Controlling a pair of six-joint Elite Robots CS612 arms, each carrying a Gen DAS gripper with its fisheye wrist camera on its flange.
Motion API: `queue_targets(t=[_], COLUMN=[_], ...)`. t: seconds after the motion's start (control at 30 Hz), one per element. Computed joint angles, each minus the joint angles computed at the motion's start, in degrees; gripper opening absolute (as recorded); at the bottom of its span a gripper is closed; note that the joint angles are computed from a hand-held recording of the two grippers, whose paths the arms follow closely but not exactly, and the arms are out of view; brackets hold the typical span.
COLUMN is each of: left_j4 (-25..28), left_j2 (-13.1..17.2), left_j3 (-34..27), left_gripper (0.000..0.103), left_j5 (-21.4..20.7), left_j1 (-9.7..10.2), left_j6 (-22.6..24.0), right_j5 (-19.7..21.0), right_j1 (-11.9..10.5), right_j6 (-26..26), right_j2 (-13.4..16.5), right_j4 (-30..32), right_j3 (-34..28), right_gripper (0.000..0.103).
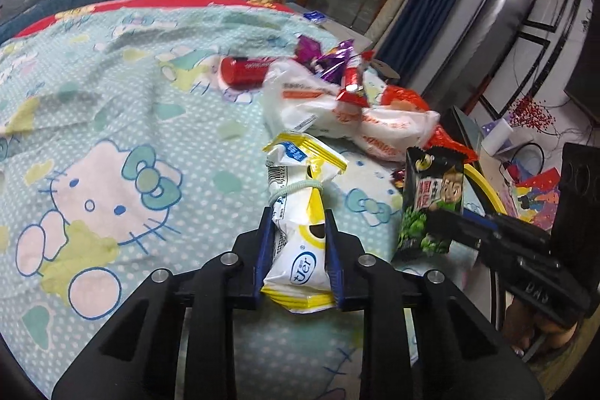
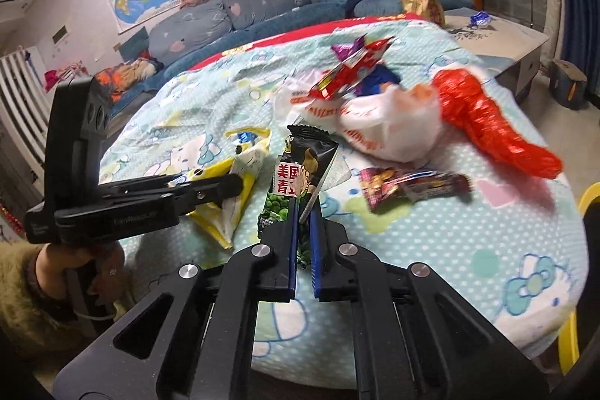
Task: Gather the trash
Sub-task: 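Grasp the yellow-white snack bag with the left gripper while the right grasps the green snack pack, then carry the snack bag and green snack pack over the trash bin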
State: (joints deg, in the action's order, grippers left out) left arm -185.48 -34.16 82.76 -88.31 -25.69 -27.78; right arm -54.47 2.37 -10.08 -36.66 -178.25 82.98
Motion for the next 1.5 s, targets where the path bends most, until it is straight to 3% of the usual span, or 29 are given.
queue_targets(t=[0.57,1.5], left_j4=[-5.14,-3.42], left_j2=[-1.04,1.95], left_j3=[-0.81,-8.08], left_gripper=[0.023,0.023], left_j5=[0.16,-5.24], left_j1=[-2.03,-4.04], left_j6=[3.61,8.95], right_j5=[-2.72,-8.78], right_j1=[-3.08,-6.72], right_j6=[6.92,15.58], right_j2=[-0.79,-0.92], right_j4=[-7.54,-14.41], right_j3=[0.64,1.99], right_gripper=[0.003,0.003])
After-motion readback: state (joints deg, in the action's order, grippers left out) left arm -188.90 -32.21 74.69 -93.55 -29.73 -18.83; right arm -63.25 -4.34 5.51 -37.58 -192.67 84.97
